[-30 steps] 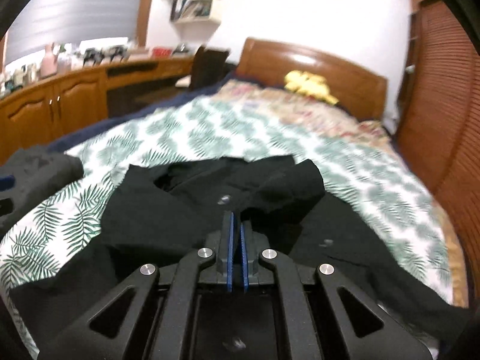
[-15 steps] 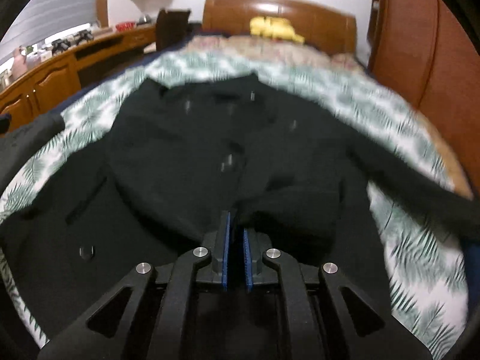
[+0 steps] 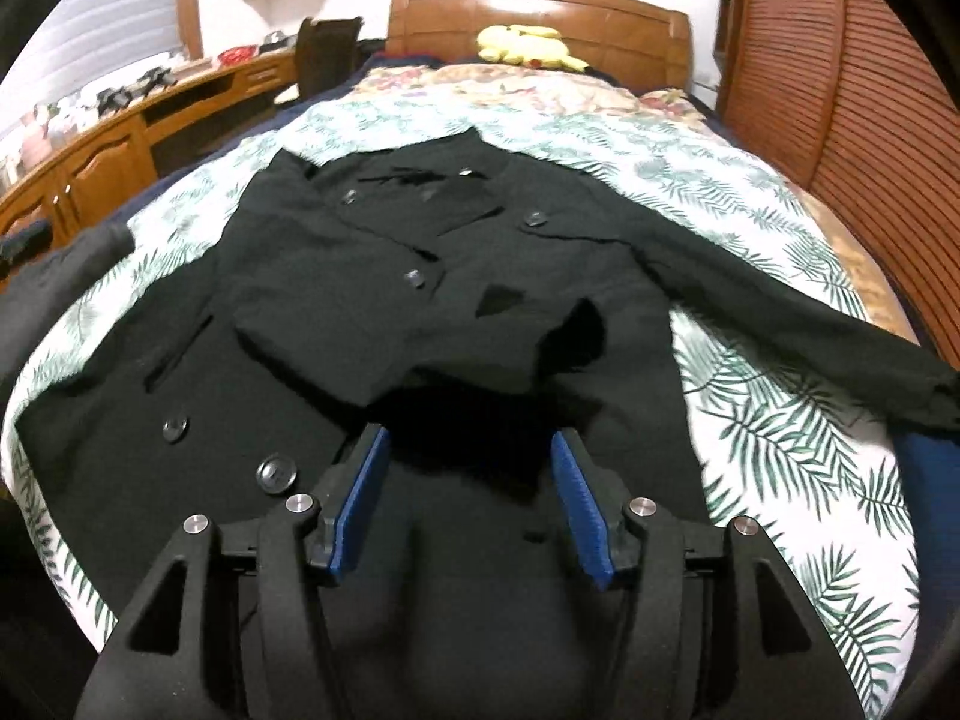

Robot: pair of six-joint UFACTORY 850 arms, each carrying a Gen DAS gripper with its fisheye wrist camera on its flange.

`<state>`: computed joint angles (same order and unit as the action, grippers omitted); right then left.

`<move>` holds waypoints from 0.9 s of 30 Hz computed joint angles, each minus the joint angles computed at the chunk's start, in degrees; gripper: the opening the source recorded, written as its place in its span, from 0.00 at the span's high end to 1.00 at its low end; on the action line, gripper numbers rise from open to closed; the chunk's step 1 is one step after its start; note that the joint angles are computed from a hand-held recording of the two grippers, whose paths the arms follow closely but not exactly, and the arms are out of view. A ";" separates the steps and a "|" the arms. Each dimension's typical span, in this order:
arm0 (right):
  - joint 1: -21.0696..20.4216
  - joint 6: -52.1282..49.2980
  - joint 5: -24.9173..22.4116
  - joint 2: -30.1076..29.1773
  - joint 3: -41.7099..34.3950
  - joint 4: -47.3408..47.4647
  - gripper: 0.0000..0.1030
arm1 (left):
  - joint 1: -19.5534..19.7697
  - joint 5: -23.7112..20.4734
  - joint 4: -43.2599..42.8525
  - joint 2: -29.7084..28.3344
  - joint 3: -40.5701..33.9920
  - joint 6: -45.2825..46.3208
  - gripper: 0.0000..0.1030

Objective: Fold large clothes

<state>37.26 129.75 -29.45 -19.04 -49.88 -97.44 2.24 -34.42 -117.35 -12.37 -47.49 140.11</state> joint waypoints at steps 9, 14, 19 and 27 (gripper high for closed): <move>-3.68 -2.05 -0.92 -0.58 -3.09 1.67 0.43 | -2.45 0.63 -0.39 -0.84 -0.82 -0.41 0.50; -7.51 -4.95 4.45 -3.96 -6.89 5.02 0.43 | -4.03 1.61 0.31 -1.70 -1.50 -1.17 0.49; -10.96 -9.50 14.17 -6.50 -8.87 10.07 0.73 | -5.20 2.38 0.34 -1.78 -1.57 -0.61 0.49; -4.55 2.68 0.38 -1.01 -2.94 -8.86 0.97 | -5.64 2.93 -0.73 -1.50 -1.29 0.96 0.49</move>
